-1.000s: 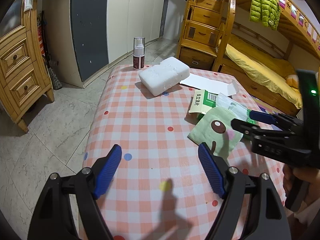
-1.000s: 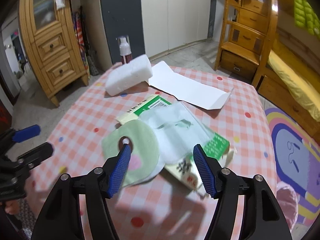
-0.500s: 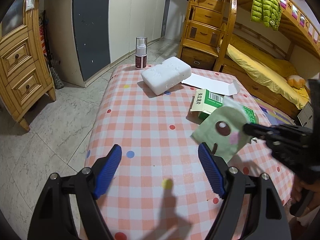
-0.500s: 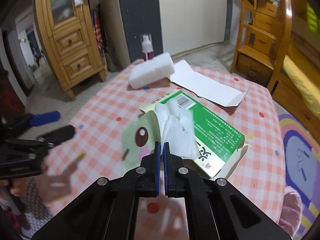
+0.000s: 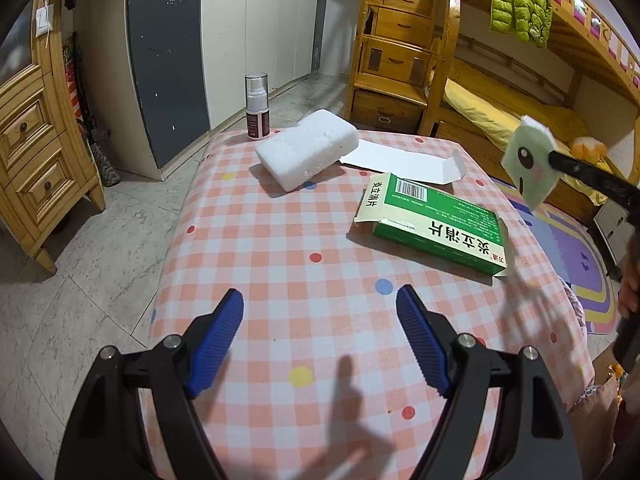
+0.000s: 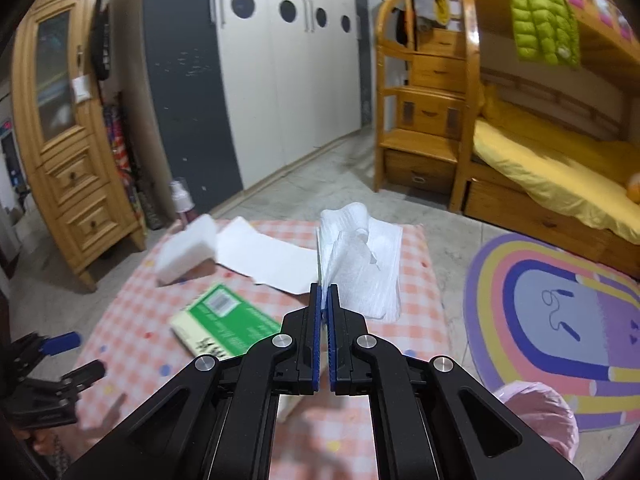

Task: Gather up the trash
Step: 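Grasp the white tissue with the right tool and lift it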

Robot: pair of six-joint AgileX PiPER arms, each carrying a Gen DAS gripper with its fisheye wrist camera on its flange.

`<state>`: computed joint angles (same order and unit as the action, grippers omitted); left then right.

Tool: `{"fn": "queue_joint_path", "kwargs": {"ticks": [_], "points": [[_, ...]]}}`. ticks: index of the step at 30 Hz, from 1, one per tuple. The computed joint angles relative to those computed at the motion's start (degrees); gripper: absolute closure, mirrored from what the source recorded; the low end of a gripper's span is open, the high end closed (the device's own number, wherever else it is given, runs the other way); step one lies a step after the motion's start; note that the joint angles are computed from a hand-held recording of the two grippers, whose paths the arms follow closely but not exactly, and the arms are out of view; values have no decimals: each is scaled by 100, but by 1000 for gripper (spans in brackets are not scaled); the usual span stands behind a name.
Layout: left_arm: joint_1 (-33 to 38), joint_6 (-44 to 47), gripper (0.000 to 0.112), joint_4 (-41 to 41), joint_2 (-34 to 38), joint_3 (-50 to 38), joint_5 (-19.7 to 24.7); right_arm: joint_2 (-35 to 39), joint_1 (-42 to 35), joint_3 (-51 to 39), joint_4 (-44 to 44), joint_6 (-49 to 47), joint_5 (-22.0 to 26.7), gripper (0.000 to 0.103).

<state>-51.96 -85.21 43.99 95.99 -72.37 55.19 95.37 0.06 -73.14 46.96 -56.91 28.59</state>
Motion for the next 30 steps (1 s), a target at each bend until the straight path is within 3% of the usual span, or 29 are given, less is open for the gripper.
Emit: {"fn": "queue_joint_path", "kwargs": {"ticks": [4,10,21,23,26,28,30], "points": [[42,115,36,-75,83,-76,-6,666,43,-511,-508,497,460,101],[22,128,36,-117,85,-69,7,968,246,-601,-1121,804,940,100],[-136,-126,36,25,-133,84,112,169,259,482,-407,133,2184,100],[-183,-138,36,40,-159,89,167,-150,404,765,-464,96,1805,100],[-229,-158,36,69,-172,72,245,-560,615,995,-721,274,768,100],[-229,-166,36,82,-177,67,266,-688,819,1025,-1337,762,-112,100],[-214,-165,36,106,-171,57,281,-658,875,932,-1855,1271,-613,100]]}}
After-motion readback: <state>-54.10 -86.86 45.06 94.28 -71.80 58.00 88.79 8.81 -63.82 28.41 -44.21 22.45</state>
